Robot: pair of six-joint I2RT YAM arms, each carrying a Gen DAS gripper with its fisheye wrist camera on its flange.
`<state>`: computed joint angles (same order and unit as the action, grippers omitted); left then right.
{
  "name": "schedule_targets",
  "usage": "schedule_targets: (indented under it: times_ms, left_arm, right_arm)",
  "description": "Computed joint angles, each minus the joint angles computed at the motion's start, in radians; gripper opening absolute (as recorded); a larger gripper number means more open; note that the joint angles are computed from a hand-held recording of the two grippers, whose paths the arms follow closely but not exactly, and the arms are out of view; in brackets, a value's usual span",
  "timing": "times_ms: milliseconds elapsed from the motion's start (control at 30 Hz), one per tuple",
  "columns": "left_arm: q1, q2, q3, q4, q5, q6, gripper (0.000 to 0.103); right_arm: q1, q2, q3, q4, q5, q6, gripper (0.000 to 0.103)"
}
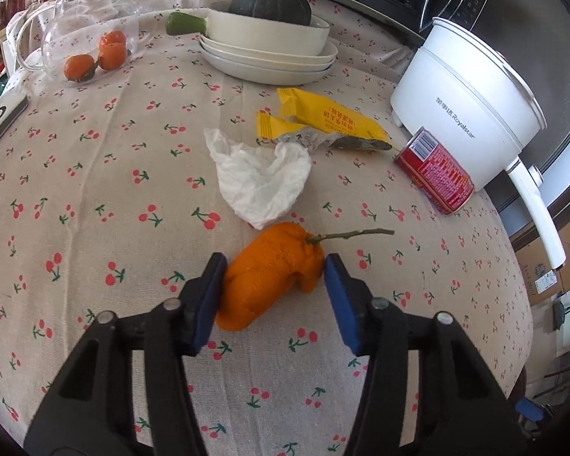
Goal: Collect trash
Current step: 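Move both tools back over the table toward the orange pepper and red can, then grasp the orange pepper with the left tool while the right tool grasps the red can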
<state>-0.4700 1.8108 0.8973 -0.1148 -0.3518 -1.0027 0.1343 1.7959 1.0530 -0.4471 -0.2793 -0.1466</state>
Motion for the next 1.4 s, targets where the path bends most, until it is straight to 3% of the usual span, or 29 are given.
schedule_targets:
  times_ms: [133, 233, 567, 767, 867, 967, 1067, 1200, 1400]
  left_arm:
    - [-0.003, -0.039, -0.015, -0.032, 0.045, 0.026, 0.039]
    - [-0.012, -0.084, -0.045, -0.049, 0.052, 0.069, 0.036]
    - [0.036, -0.303, -0.218, -0.047, 0.142, 0.163, 0.034]
    - [0.088, -0.418, -0.297, -0.062, 0.169, 0.186, 0.034]
    - [0.111, -0.422, -0.315, -0.062, 0.180, 0.197, 0.034]
    - [0.123, -0.419, -0.327, -0.065, 0.189, 0.198, 0.034]
    - [0.123, -0.429, -0.329, -0.078, 0.193, 0.182, 0.034]
    - [0.089, -0.462, -0.309, -0.105, 0.181, 0.161, 0.034]
    - [-0.015, -0.441, -0.264, -0.119, 0.184, 0.117, 0.034]
  right_arm:
    - [0.045, -0.009, 0.031, 0.014, 0.035, -0.073, 0.091]
    - [0.093, 0.063, 0.150, 0.003, 0.050, -0.101, 0.091]
    - [0.208, 0.533, 0.758, -0.034, -0.008, -0.120, 0.091]
    - [0.257, 0.803, 1.180, -0.176, 0.050, -0.191, 0.090]
    - [0.262, 0.939, 1.417, -0.285, 0.036, -0.180, 0.083]
    - [0.270, 1.009, 1.542, -0.347, 0.024, -0.180, 0.066]
    - [0.275, 0.929, 1.397, -0.280, 0.020, -0.180, 0.064]
    - [0.279, 0.715, 1.051, -0.136, 0.018, -0.207, 0.058]
    - [0.280, 0.418, 0.632, -0.045, 0.044, -0.263, 0.056]
